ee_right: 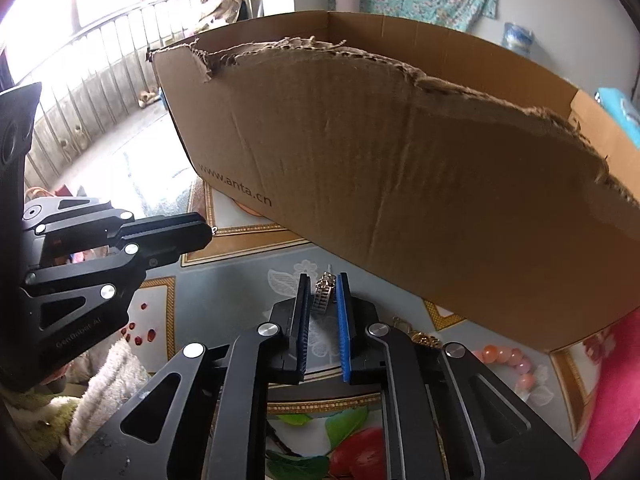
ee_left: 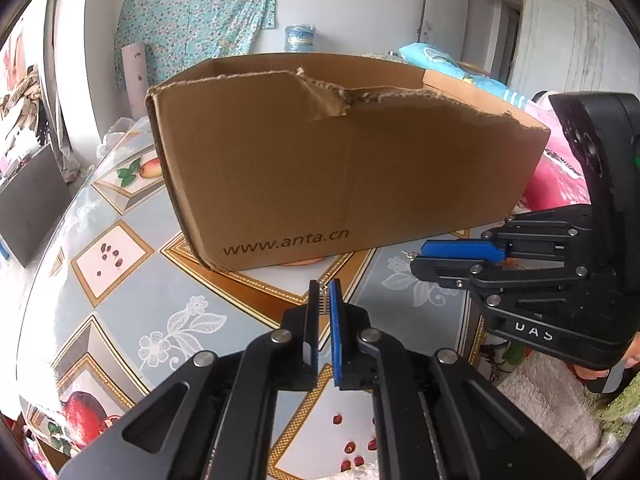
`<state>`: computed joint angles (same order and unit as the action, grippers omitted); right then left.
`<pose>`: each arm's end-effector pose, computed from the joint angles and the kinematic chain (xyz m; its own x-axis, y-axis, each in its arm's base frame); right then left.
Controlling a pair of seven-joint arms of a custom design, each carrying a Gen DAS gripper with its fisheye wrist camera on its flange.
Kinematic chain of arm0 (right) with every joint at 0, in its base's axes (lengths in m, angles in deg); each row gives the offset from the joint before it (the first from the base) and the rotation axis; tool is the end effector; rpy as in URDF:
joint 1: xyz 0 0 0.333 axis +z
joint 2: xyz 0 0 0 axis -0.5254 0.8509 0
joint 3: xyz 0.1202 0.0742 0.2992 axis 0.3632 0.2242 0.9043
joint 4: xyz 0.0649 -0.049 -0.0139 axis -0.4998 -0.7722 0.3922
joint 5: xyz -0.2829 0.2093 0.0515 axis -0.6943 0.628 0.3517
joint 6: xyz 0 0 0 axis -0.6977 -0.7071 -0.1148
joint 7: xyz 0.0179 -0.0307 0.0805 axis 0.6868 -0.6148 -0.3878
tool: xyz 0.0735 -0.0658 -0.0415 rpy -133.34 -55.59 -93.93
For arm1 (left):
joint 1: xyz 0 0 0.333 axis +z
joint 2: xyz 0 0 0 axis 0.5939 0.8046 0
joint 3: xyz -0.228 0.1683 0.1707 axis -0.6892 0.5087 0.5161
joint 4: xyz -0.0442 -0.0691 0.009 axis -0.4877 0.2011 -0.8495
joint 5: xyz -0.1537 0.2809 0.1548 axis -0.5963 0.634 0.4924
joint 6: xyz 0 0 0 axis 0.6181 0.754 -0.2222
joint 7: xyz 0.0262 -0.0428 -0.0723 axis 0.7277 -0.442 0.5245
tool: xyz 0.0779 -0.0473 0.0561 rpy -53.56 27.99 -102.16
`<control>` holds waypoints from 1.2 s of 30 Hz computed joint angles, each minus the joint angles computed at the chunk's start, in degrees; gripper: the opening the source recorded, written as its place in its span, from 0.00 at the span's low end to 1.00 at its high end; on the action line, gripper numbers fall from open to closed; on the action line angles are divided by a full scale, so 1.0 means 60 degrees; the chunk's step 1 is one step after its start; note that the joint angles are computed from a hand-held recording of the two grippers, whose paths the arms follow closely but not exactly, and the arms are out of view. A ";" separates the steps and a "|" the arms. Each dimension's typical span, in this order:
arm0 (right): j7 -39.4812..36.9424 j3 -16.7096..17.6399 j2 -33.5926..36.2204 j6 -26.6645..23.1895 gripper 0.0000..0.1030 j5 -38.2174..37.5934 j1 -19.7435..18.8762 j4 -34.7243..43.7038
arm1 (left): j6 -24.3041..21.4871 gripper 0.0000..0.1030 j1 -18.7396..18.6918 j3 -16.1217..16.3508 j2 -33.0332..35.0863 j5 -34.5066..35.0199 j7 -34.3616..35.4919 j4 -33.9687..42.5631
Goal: Organize jewelry
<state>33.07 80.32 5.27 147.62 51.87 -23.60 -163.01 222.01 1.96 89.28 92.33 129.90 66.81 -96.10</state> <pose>0.6789 0.2244 0.4597 0.6850 -0.7249 -0.0731 -0.6132 -0.5194 -0.5951 0.6136 -0.3794 0.4212 -0.0384 -0.9966 0.0736 -0.6860 -0.0272 -0.7271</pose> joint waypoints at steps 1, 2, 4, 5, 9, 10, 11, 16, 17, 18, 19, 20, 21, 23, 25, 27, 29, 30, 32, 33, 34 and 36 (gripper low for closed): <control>0.0031 0.0001 0.0014 -0.0018 0.10 0.0012 -0.0003 0.0031 | 0.0075 0.04 0.0001 0.0018 -0.0036 0.0019 -0.0047 -0.0089; 0.0054 0.0021 0.0020 -0.0032 0.10 0.0056 -0.0018 0.0054 | 0.0151 0.04 0.0010 0.0033 -0.0062 0.0034 -0.0078 -0.0153; 0.0098 0.0060 0.0030 -0.0131 0.10 0.0178 -0.0080 0.0143 | 0.0223 0.04 0.0013 0.0053 -0.0097 0.0048 -0.0090 -0.0228; 0.0106 0.0083 0.0022 -0.0176 0.10 0.0268 -0.0129 0.0192 | 0.0250 0.04 0.0005 0.0075 -0.0118 0.0066 -0.0107 -0.0267; -0.0114 0.0307 -0.0051 -0.0613 0.10 0.1046 -0.0561 0.0320 | 0.0363 0.04 -0.0018 0.0151 -0.0200 0.0135 -0.0222 -0.0406; -0.0187 0.0360 -0.0014 -0.0778 0.10 0.1326 -0.0680 0.0400 | 0.0393 0.04 -0.0029 0.0172 -0.0241 0.0169 -0.0266 -0.0469; -0.0261 0.0417 0.0025 -0.1035 0.10 0.1651 -0.0840 0.0542 | 0.0414 0.04 -0.0040 0.0188 -0.0268 0.0200 -0.0313 -0.0506; -0.0656 0.0763 0.0542 -0.3005 0.10 0.3730 -0.1726 0.1639 | 0.0413 0.04 -0.0109 0.0224 -0.0439 0.0446 -0.0534 -0.0670; -0.0547 0.0800 0.0766 -0.3552 0.10 0.4132 -0.1885 0.1986 | 0.0415 0.04 -0.0111 0.0222 -0.0482 0.0513 -0.0587 -0.0718; -0.0285 0.0866 0.1122 -0.4254 0.10 0.4591 -0.2080 0.2495 | 0.0401 0.04 -0.0111 0.0210 -0.0520 0.0576 -0.0632 -0.0749; -0.0080 0.0860 0.1340 -0.4640 0.10 0.4898 -0.2148 0.2791 | 0.0374 0.04 -0.0118 0.0200 -0.0566 0.0644 -0.0689 -0.0774; 0.0151 0.0793 0.1526 -0.4890 0.10 0.5133 -0.2182 0.3034 | 0.0370 0.04 -0.0107 0.0176 -0.0611 0.0707 -0.0743 -0.0815; 0.0306 0.0627 0.1566 -0.4837 0.10 0.5134 -0.2038 0.3127 | 0.0359 0.04 -0.0086 0.0140 -0.0647 0.0755 -0.0784 -0.0838; 0.0162 0.0263 0.1365 -0.4370 0.10 0.4801 -0.1722 0.2891 | 0.0294 0.04 -0.0043 0.0057 -0.0710 0.0830 -0.0829 -0.0873; 0.0267 0.0136 0.1430 -0.4215 0.10 0.4529 -0.1464 0.2964 | 0.0219 0.04 0.0010 -0.0048 -0.0759 0.0871 -0.0843 -0.0904; 0.0781 0.0057 0.1716 -0.4432 0.10 0.4234 -0.1329 0.3270 | 0.0157 0.04 0.0077 -0.0165 -0.0769 0.0858 -0.0815 -0.0892; 0.0765 0.0165 0.1811 -0.4479 0.10 0.4246 -0.1374 0.3317 | 0.0026 0.04 0.0084 -0.0233 -0.0743 0.0860 -0.0794 -0.0813; 0.0718 0.0114 0.1737 -0.4352 0.11 0.4107 -0.1301 0.3239 | -0.0027 0.04 0.0081 -0.0254 -0.0753 0.0885 -0.0801 -0.0806; 0.0676 -0.0049 0.1701 -0.3964 0.13 0.3546 -0.0972 0.3250 | -0.0112 0.04 0.0110 -0.0319 -0.0752 0.0892 -0.0793 -0.0783; 0.0519 -0.0082 0.1582 -0.3738 0.13 0.3293 -0.0854 0.3073 | -0.0142 0.04 0.0128 -0.0348 -0.0750 0.0885 -0.0799 -0.0781; 0.0412 -0.0060 0.1485 -0.3649 0.14 0.3162 -0.0833 0.2951 | -0.0156 0.04 0.0148 -0.0370 -0.0747 0.0881 -0.0810 -0.0785; 0.0170 -0.0024 0.1249 -0.3328 0.15 0.3027 -0.0831 0.2552 | -0.0196 0.04 0.0192 -0.0409 -0.0733 0.0846 -0.0826 -0.0778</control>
